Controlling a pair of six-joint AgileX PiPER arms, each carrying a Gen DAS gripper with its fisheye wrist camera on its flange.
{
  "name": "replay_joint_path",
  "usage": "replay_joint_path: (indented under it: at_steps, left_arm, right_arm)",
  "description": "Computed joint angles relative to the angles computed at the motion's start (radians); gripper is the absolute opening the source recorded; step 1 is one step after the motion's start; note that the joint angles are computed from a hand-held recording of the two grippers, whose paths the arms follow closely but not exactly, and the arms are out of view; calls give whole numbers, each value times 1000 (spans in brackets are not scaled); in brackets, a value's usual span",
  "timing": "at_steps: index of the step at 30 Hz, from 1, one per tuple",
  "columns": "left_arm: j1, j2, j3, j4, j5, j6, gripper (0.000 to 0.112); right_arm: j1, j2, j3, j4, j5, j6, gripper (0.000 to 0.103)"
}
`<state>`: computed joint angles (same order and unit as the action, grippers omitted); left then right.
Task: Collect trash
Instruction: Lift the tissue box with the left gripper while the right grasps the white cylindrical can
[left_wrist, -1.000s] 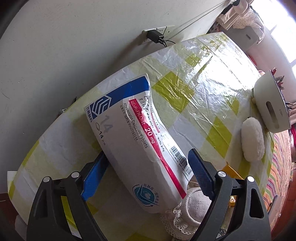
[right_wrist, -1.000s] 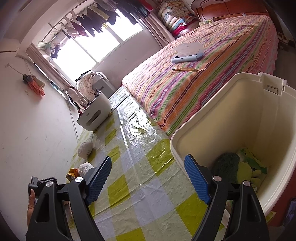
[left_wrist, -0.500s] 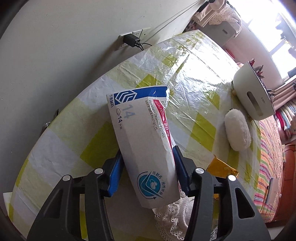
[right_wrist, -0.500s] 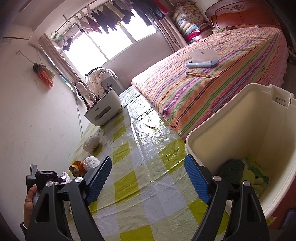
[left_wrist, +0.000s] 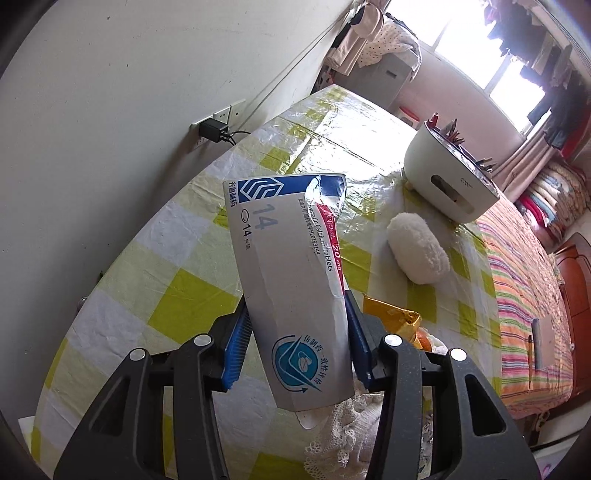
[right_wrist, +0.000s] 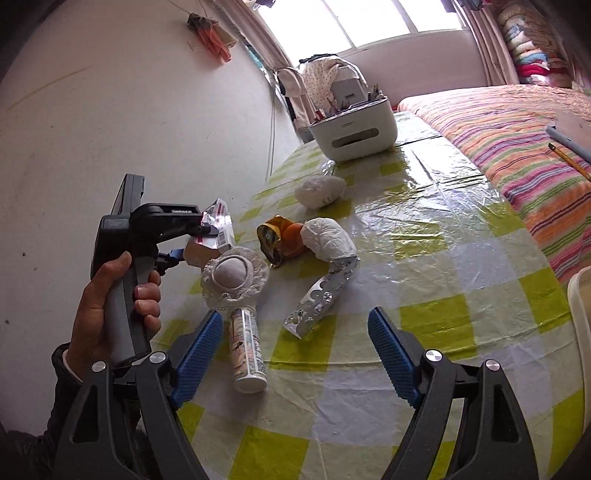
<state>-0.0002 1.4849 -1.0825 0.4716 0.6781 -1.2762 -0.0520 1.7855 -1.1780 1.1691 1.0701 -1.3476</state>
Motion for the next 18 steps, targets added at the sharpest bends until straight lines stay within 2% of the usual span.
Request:
replay_joint_path:
  at_steps: [4,9,11,15,17,18]
  left_arm:
    - [-16,-18,24,16,-35,-18,46]
    - [-42,-57,55,78,-68,-83,46]
    - [-38,-69,63,67,-87,-72,46]
    - [-54,-74,60,79,-83,-69,46]
    - [-60,-76,64,84,-88,-72,46]
    - [-63,-77,64,82,-89,-67,46]
  right_arm:
    - [120,-21,-6,-78,-8,-26,79]
    - [242,-17,0,-155,-89,-22,76]
    - [268,7,-23,-200,-108,25,65]
    - [293,47,-54,-267,-150,99,61]
    - [300,66,-62,-295,-159,124,38]
    - [302,59,-47,-286,-183,109,34]
